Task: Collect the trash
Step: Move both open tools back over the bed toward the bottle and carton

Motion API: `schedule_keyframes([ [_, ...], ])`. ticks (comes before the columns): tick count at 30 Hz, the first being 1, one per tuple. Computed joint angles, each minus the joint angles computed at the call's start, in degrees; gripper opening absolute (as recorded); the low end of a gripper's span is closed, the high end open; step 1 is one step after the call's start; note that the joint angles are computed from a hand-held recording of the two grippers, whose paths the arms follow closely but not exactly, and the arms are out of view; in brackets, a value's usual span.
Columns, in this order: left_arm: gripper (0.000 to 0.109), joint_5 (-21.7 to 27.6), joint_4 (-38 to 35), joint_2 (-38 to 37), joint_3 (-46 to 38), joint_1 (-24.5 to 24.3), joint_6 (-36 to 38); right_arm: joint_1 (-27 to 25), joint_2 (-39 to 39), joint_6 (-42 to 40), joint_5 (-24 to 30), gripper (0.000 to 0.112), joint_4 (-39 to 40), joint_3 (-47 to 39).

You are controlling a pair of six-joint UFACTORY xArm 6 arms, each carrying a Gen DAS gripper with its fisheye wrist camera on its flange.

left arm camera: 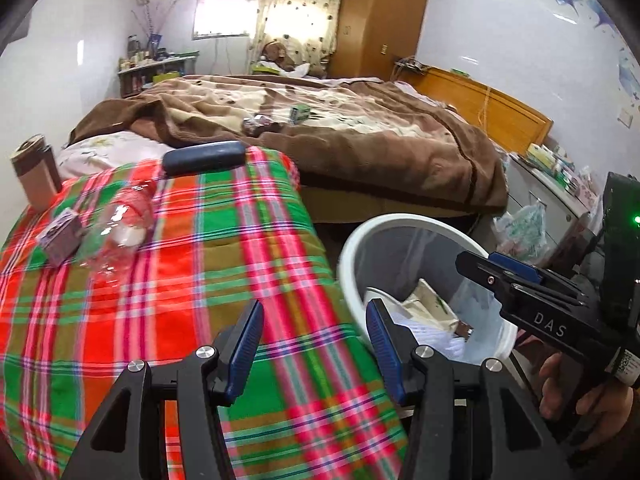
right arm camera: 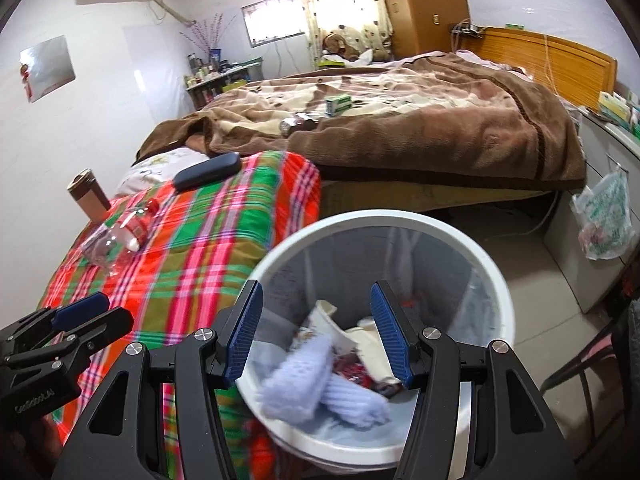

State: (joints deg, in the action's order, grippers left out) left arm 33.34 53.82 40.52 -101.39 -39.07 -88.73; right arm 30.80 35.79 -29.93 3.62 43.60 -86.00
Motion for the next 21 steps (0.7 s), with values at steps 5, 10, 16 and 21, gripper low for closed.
schedule_keyframes([
  [5, 0.053, -0.5, 3.82, -4.88, 7.17, 1.36, -5.43, 1.24, 0.71, -1.53, 0.74, 0.058, 1.36, -1.63],
  [10, 0.053, 2.11, 7.93, -9.58, 13.45, 2.01, -11.05, 2.95, 1.88, -4.32, 1.79, 0.058, 3.81, -4.09],
  [16, 0.053, 4.21, 11.17, -15.08, 21.11, 3.38, -16.19, 5.02, 3.9, -2.91, 3.32, 0.058, 1.65, -7.28],
  [21, 0.053, 5.11, 12.6, -19.22, 26.93, 5.28, -18.44, 6.5, 6.68, 0.24, 5.51, 0.058, -2.57, -11.67],
])
